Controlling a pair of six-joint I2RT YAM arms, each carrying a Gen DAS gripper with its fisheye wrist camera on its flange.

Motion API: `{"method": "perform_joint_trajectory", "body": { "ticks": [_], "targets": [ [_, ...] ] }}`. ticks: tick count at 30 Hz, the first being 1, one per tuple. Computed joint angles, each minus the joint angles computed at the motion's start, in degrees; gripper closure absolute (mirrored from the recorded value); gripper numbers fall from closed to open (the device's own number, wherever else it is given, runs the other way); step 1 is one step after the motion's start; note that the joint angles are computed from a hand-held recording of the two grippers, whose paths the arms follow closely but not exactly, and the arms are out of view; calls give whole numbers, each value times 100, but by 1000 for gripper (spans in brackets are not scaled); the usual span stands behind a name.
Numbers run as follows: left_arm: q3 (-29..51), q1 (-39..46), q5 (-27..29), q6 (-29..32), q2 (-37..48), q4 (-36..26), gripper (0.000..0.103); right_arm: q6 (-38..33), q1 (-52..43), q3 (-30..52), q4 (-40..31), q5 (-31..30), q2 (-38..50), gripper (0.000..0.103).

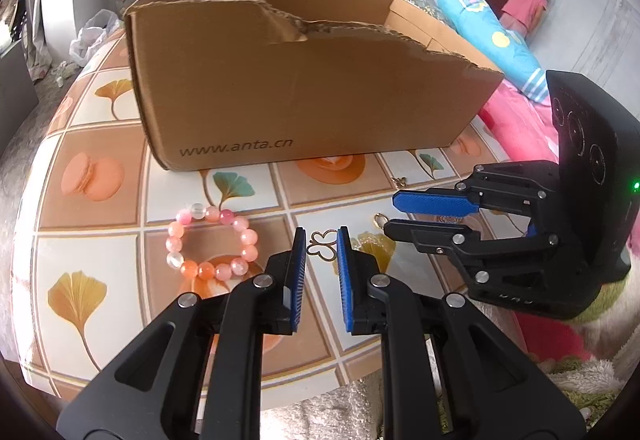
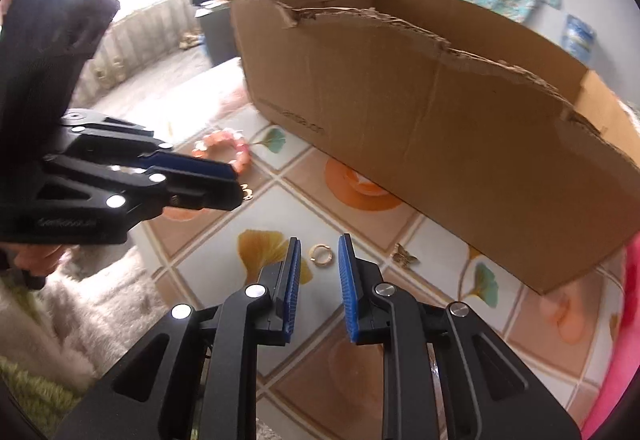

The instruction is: Organize jewelry

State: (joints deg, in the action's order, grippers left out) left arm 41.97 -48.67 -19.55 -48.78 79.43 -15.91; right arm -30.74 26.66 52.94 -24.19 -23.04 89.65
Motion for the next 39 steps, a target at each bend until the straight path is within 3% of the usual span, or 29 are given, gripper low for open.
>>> {"method": "perform_joint_trajectory", "body": {
  "ticks": [9, 17, 24, 29, 32, 35, 39],
  "targets": [
    [90, -51, -105, 11, -13, -136, 89, -1662, -294, 1240, -1258, -579, 1050, 83],
    [151, -67, -197, -50, -4, -226, 89, -2049, -325, 1641, -1597, -744, 1395, 91],
    [186, -150, -328, -56, -76, -305, 89, -1487, -548, 1410, -1409, -1134, 1257, 91],
    [376, -340, -742, -13, -570, -671, 89, -994, -865, 1230, -1533, -1764, 500, 91],
    [639, -423, -988, 355, -987, -865, 89, -497, -1063, 1337, -1560, -2247, -65, 91],
    [1069, -254, -936, 1002, -1136, -995, 88, 190, -1136, 1638, -1338, -2279, -347, 91],
    [1664, 479, -216, 1720, -811, -1008, 88, 717, -1181, 2843, -1716, -2014, 278, 91]
  ]
}}
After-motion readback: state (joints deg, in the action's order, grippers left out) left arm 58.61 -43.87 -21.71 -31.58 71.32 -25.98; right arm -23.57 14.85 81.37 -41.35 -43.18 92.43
